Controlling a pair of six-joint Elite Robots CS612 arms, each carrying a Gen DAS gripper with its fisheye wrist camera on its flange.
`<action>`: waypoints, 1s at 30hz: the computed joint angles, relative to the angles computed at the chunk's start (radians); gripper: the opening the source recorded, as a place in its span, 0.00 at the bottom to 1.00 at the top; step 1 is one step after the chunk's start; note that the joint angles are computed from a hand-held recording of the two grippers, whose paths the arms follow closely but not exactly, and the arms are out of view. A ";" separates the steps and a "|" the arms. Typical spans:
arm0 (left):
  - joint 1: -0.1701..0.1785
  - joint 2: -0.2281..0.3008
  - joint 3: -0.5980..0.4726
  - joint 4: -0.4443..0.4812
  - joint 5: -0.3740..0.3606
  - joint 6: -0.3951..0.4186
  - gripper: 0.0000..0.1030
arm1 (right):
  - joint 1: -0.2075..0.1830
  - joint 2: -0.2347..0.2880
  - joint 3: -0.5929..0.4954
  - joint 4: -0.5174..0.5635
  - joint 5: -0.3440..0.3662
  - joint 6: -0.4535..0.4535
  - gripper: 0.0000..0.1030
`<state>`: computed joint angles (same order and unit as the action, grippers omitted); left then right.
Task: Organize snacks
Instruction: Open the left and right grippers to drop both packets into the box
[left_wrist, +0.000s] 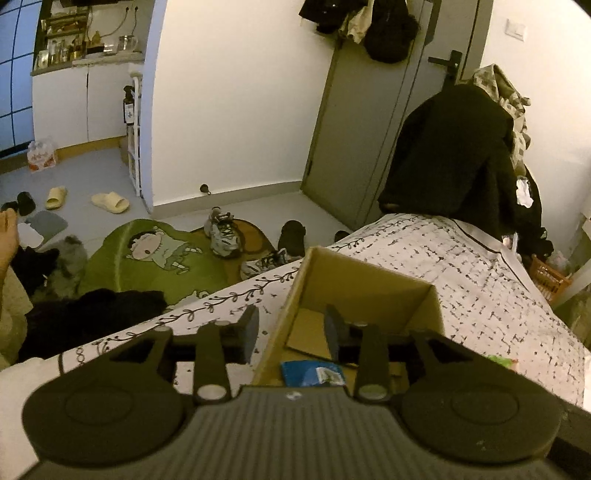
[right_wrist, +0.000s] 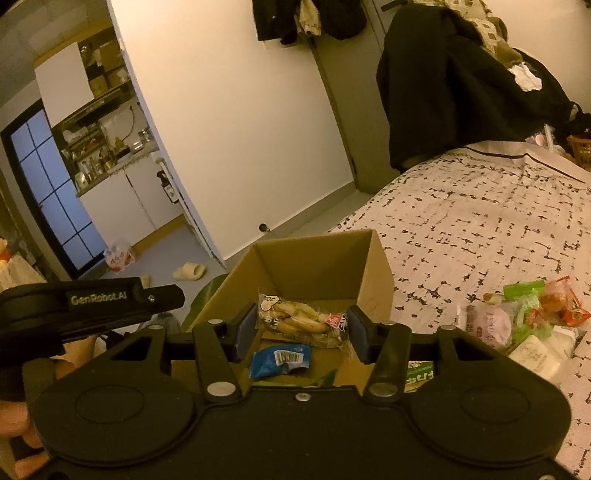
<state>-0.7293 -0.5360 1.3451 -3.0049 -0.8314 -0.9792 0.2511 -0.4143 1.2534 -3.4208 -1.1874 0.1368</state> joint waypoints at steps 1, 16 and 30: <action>-0.001 -0.005 0.008 0.007 0.003 -0.013 0.43 | 0.002 0.001 -0.002 0.000 0.000 -0.008 0.50; -0.014 -0.074 0.124 0.067 -0.004 -0.177 0.80 | 0.017 0.004 -0.006 -0.015 -0.031 -0.056 0.71; -0.045 -0.088 0.148 0.046 0.014 -0.162 1.00 | -0.012 -0.067 0.114 -0.051 -0.018 -0.021 0.97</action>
